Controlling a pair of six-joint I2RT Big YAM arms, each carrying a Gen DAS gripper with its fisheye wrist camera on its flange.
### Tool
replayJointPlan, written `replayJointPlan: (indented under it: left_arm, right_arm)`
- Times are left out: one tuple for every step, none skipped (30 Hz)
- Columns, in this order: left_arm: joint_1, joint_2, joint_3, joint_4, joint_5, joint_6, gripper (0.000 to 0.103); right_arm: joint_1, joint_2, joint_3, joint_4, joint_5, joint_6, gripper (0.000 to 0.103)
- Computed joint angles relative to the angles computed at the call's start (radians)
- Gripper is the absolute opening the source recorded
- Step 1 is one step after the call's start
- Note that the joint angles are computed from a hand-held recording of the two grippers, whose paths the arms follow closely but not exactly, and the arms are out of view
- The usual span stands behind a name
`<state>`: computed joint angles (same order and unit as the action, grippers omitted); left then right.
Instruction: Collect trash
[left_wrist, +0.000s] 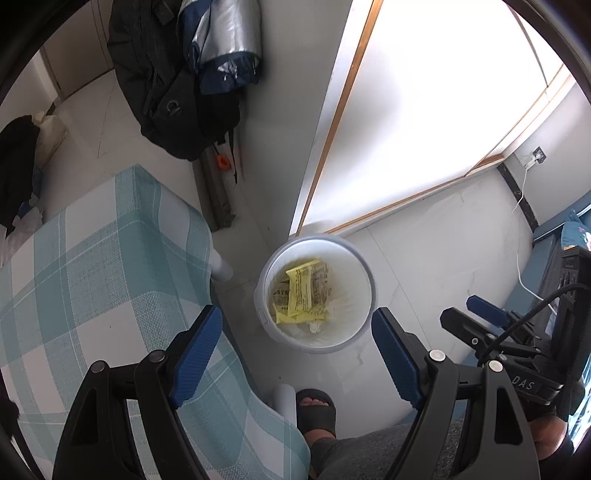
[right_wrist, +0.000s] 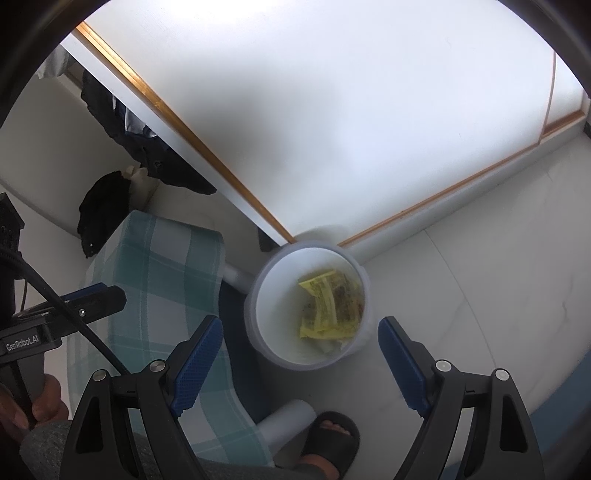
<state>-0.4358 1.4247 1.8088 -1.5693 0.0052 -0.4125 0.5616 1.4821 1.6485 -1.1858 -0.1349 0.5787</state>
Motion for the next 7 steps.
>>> replayJointPlan:
  left_arm:
    - [0.001,-0.010,-0.009,0.021,0.000,-0.002,0.081]
    - [0.003,-0.015,-0.013,0.032,0.002,-0.005,0.081]
    - [0.005,-0.022,-0.017,0.043,-0.008,-0.016,0.081]
    - [0.010,-0.031,-0.025,0.062,-0.003,-0.020,0.081]
    - [0.011,-0.035,-0.024,0.068,-0.010,-0.022,0.081]
    - [0.010,-0.039,-0.023,0.073,-0.032,-0.025,0.081]
    - [0.010,-0.041,-0.021,0.076,-0.047,-0.027,0.081]
  right_arm:
    - [0.001,0.001,0.000,-0.001,0.001,0.000,0.086]
    - [0.002,0.002,0.002,-0.004,0.003,0.000,0.086]
    - [0.002,0.001,0.002,-0.003,0.003,0.000,0.086]
    - [0.002,0.001,0.002,-0.003,0.004,0.000,0.086]
    - [0.004,0.003,0.004,-0.007,0.008,0.001,0.086]
    - [0.003,0.004,0.007,-0.012,0.009,0.001,0.086]
    - [0.004,0.004,0.008,-0.012,0.011,0.002,0.086]
